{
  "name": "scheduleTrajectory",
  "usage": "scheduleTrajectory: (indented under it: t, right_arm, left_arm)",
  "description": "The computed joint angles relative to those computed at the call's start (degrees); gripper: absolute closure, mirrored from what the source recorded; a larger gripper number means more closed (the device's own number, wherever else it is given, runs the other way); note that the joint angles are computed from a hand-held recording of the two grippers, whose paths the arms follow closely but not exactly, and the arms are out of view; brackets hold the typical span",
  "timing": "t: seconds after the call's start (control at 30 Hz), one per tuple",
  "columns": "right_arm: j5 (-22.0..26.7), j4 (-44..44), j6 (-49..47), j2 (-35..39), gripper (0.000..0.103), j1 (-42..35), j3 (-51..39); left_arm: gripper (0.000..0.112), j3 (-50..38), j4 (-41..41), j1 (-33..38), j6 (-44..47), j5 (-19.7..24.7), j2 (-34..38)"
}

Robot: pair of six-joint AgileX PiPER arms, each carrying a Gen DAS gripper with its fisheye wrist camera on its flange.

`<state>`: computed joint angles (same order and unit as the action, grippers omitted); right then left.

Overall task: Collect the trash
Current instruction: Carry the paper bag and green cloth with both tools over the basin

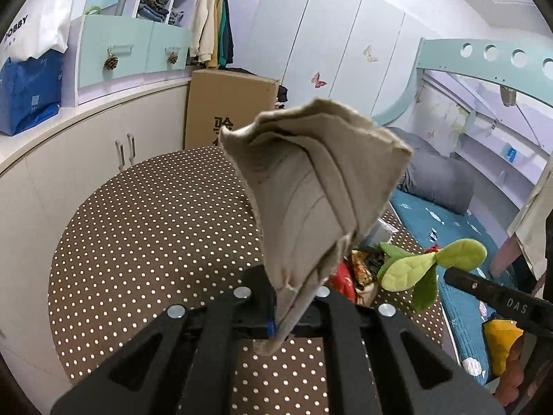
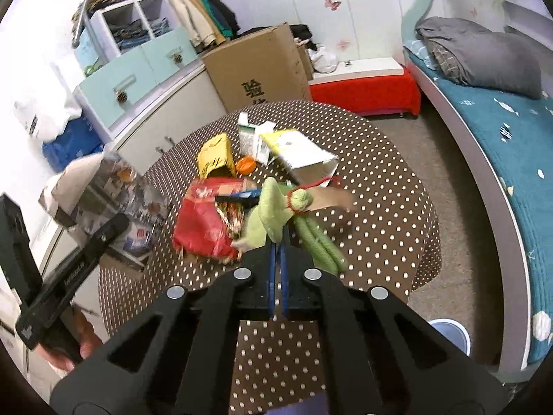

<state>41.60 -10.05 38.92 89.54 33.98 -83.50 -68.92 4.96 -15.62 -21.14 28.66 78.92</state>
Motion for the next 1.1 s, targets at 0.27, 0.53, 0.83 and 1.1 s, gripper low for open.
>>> scheduleTrajectory:
  t: [0.27, 0.53, 0.83, 1.1]
  right_arm:
    - [2.1, -7.2, 4.2, 2.3, 0.018, 0.6, 1.0]
    - [3.4, 2.7, -5.9, 12.8, 0.080, -4.8, -5.9]
    - [-1.1, -6.6, 3.3, 3.0, 0.091, -2.8, 3.0]
    - [0.8, -14.0, 10.0, -8.0, 0.091, 0.1, 9.7]
  left_arm:
    - [0.107, 1.0, -0.3, 0.2, 0.7, 0.1, 0.6]
    - [0.107, 0.4, -0.7, 1.4, 1.1, 0.1, 2.3]
    - [0.107, 0.9, 2.7, -0.1, -3.2, 0.5, 0.3]
    - [0.107, 0.4, 9.6, -6.3, -9.2, 1.3, -2.9]
